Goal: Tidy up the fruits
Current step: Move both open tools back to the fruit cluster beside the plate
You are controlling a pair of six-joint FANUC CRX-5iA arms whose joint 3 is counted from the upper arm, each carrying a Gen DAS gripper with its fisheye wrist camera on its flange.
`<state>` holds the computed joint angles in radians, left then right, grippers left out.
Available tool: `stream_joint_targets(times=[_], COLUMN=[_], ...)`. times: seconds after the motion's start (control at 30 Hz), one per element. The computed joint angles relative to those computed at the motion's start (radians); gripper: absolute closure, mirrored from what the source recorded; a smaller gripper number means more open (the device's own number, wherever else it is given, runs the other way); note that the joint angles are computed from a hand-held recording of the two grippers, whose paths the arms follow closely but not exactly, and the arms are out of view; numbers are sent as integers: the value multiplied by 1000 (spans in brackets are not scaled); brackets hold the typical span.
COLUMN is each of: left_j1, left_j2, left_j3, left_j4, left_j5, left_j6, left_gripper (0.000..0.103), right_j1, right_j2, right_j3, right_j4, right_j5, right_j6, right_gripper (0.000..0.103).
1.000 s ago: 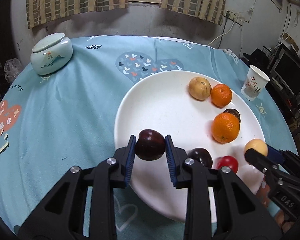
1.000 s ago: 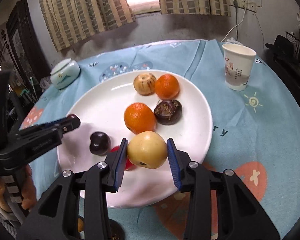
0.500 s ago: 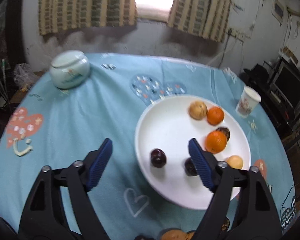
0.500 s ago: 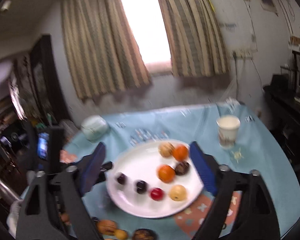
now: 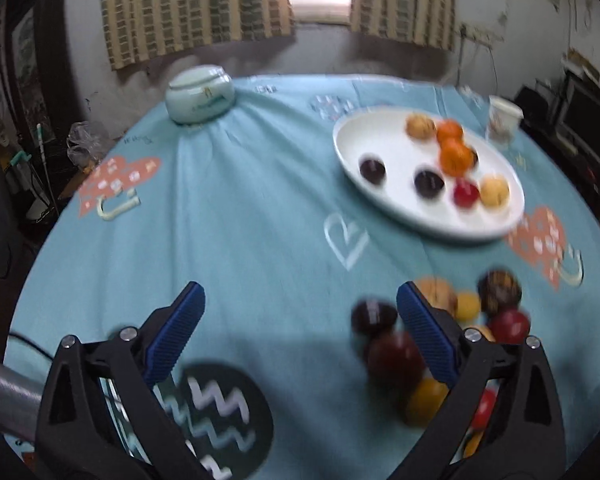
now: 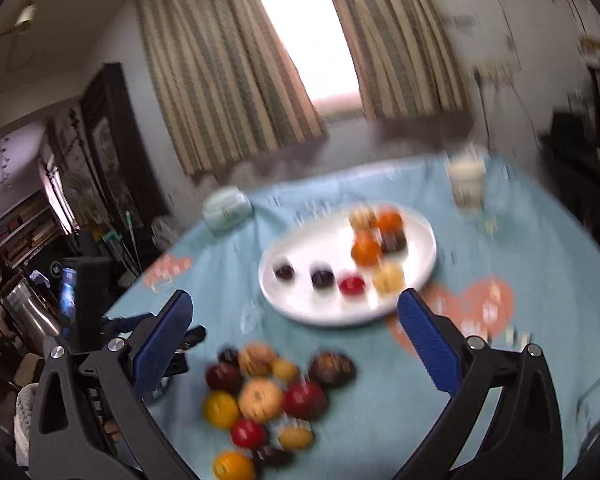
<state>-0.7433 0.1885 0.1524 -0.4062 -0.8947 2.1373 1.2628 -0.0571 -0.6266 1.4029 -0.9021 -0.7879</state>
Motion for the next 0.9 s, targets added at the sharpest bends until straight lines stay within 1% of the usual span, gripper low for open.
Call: stream_joint_targets(times=[0.03, 0.07, 0.1, 0.17, 0.23, 0.3, 0.4, 0.5, 0.57, 0.63, 0.67, 0.73, 0.77, 0.8, 0.87, 0.9], left_j1=[-8, -24, -38, -59, -53, -40, -30, -7, -16, -17, -4, 48, 58, 49, 2, -18], left_j2=[-5, -14, -17, -17, -7, -8, -7, -14, -27, -44, -63, -115, -135, -139, -129, -122], left_j3=[-13, -28, -30, -32, -34, -45, -54, -68, -60, -59, -81, -159, -189, -192, -169, -161], left_j4=[0, -18, -38, -66, -42, -9, 8, 42, -34, -105, -108, -16, 13, 8, -55, -71], left_j5=[2, 7, 5, -5, -5, 17, 40, 53, 8, -57, -60, 23, 65, 79, 75, 74], left_j6=[-11, -16, -14, -12, -31, -53, -62, -80, 11, 130, 168, 141, 125, 116, 108, 86], left_gripper=[5, 5, 5, 4, 3, 2, 2, 2, 2, 2, 3, 3, 3, 3, 2, 2], right_j1=[-4, -7, -4, 9, 17, 16, 13, 16, 18, 21, 21, 15, 15, 16, 19, 19], right_j2=[-11, -21, -28, -34, -38, -42, -37, -40, -41, -44, -47, -53, -53, -50, -45, -43], right_j3=[-14, -33, -46, -51, -54, -55, -45, -45, -46, -48, -51, -58, -58, -55, -50, -49], right_j4=[-13, 7, 18, 19, 21, 15, -11, -12, -13, -22, -23, -14, -13, -12, -12, -14], right_j5=[30, 50, 45, 11, -10, -2, 4, 1, -11, -22, -22, -9, -7, -7, -12, -13], right_j6=[-28, -70, -98, -111, -127, -126, -98, -94, -93, -98, -104, -119, -119, -113, -102, -98], right_gripper=[1, 1, 1, 1, 1, 1, 1, 1, 1, 1, 1, 1, 1, 1, 1, 1])
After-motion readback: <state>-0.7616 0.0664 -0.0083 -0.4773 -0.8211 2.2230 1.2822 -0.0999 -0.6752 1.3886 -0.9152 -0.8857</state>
